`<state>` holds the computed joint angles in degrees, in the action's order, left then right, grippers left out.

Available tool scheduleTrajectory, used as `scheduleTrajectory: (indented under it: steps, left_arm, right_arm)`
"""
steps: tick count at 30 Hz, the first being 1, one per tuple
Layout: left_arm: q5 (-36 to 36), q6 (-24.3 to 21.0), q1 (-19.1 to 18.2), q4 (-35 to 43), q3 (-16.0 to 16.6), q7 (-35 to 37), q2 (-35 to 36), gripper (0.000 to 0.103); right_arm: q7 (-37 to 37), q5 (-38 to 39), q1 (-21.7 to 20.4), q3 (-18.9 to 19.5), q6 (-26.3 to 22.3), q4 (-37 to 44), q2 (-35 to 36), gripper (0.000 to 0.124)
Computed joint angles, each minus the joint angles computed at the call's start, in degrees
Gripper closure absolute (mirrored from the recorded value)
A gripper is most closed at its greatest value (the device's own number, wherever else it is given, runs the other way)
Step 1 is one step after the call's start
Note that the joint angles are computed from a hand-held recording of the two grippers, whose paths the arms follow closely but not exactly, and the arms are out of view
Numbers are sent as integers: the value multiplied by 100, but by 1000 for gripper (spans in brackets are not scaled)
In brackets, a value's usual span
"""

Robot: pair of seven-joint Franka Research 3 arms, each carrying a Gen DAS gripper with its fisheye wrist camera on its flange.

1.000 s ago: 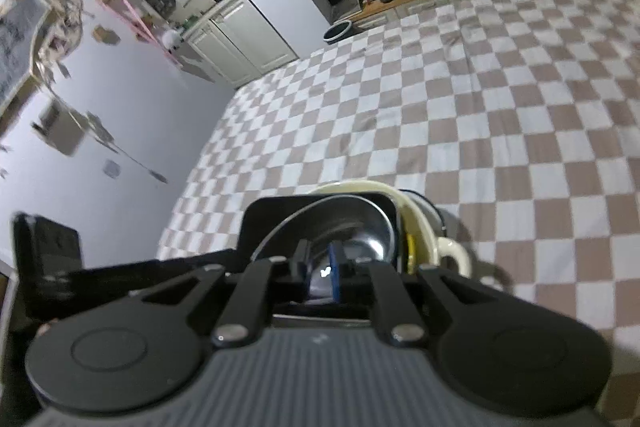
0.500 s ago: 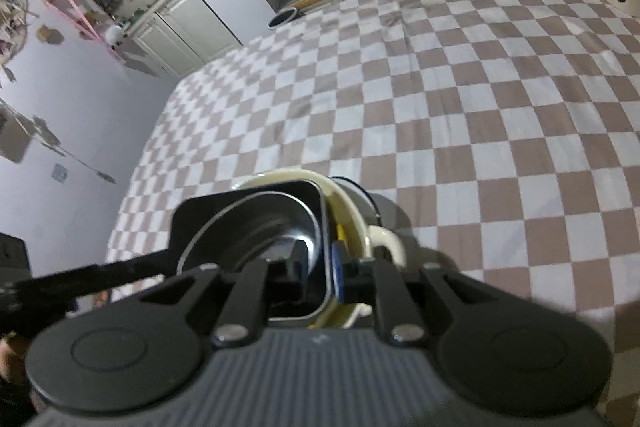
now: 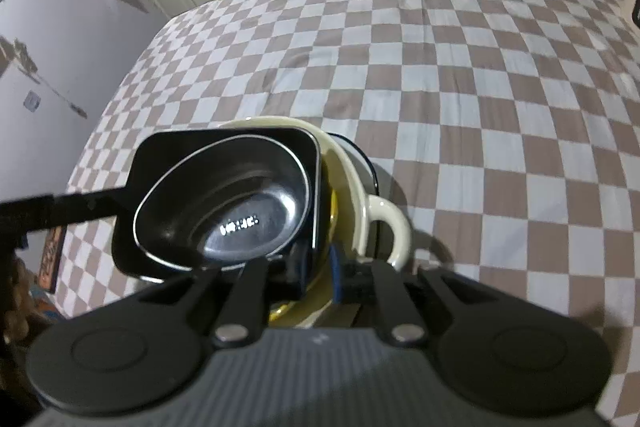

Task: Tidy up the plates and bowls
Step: 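Lower the steel tray into the cream bowl on the plate stack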

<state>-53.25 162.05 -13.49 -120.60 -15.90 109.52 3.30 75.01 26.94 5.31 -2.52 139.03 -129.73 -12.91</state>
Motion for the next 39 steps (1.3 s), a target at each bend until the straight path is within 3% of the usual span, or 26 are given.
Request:
scheduleTrajectory:
  steps: [12,22,27,32,39]
  left_arm:
    - [71,54,22,25,-22,-26,47,79]
    - [975,9,94,73,-31,-876,222,79]
    - [738,-27,196,96,-117,-789,235,84]
    - [-20,-92,243,123,-179,-127,146,83]
    - [-36,-104,140,115,-72,-179,122,84]
  right_arm:
    - [-218,131,50,-78,-86,-329,-398,109]
    - [-457,576,-51,-210,-401,-183,-407,111]
    - [-518,757,-45,-226,-468,-177,-441,114]
    - [-672,1007,-42,-314,-580,-186,-507,115]
    - [-808,1358,-106,-419,-802,-133,-560,114]
